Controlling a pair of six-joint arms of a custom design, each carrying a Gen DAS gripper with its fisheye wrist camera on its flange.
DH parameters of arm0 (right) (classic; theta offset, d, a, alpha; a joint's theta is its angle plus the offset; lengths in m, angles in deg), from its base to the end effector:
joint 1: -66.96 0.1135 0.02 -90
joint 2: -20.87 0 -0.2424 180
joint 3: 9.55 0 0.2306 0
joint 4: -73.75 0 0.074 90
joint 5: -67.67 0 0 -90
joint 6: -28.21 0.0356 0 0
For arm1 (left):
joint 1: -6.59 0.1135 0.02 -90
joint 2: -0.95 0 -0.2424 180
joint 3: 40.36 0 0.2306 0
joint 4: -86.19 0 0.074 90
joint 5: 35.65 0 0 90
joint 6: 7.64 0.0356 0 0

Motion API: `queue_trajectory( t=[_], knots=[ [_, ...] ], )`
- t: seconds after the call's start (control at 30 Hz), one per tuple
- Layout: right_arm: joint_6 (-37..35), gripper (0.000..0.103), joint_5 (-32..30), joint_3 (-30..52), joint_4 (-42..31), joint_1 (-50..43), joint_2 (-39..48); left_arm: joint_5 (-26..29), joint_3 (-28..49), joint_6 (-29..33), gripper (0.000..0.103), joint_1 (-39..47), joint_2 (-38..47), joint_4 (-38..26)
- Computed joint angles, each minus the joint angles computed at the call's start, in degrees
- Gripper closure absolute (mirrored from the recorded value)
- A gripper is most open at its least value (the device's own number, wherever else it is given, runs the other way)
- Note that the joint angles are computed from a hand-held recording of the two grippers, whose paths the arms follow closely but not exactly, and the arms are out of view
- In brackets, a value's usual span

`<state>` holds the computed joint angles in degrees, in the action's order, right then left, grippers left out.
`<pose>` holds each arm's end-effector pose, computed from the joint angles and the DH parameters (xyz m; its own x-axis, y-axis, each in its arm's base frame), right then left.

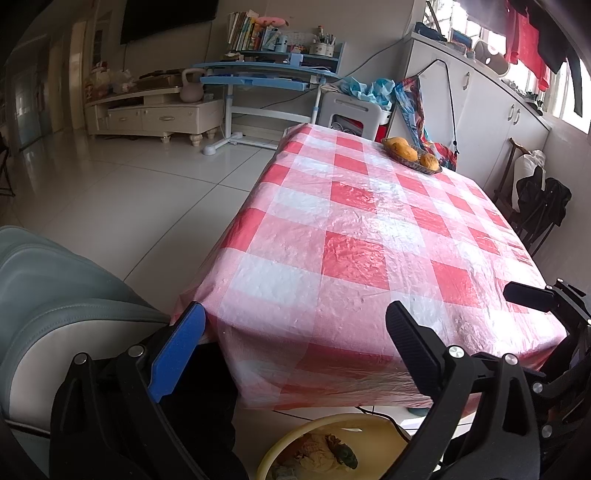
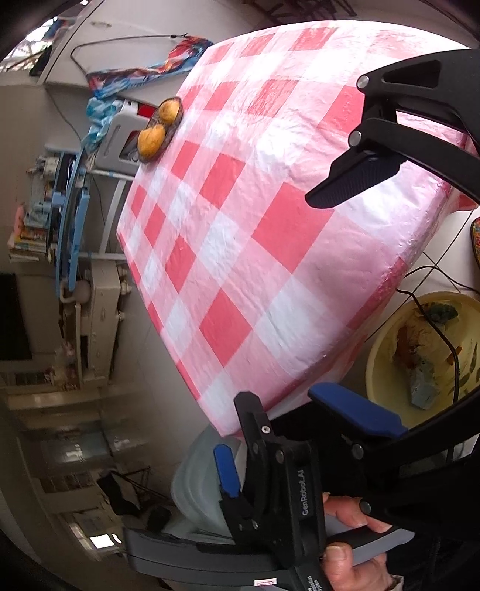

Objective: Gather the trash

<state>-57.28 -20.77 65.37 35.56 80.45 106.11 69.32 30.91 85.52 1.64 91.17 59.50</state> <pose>0.2913 0.0689 0.2317 -0.7431 -0.0974 -0.6620 -0.1577 0.9870 0.0318 0.3128 -0.0363 0.2035 -0.6967 0.1138 -0.7083 0.3022 0.9420 -0.1459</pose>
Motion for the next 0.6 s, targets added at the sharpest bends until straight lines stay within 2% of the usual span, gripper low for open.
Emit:
queue_trajectory(
  t=[0.6],
  knots=[
    [3.3,0.01,3.6,-3.8,2.7,1.2,-3.2,0.2,-0.1,0.0,0.008,0.2,-0.1,0.1]
  ],
)
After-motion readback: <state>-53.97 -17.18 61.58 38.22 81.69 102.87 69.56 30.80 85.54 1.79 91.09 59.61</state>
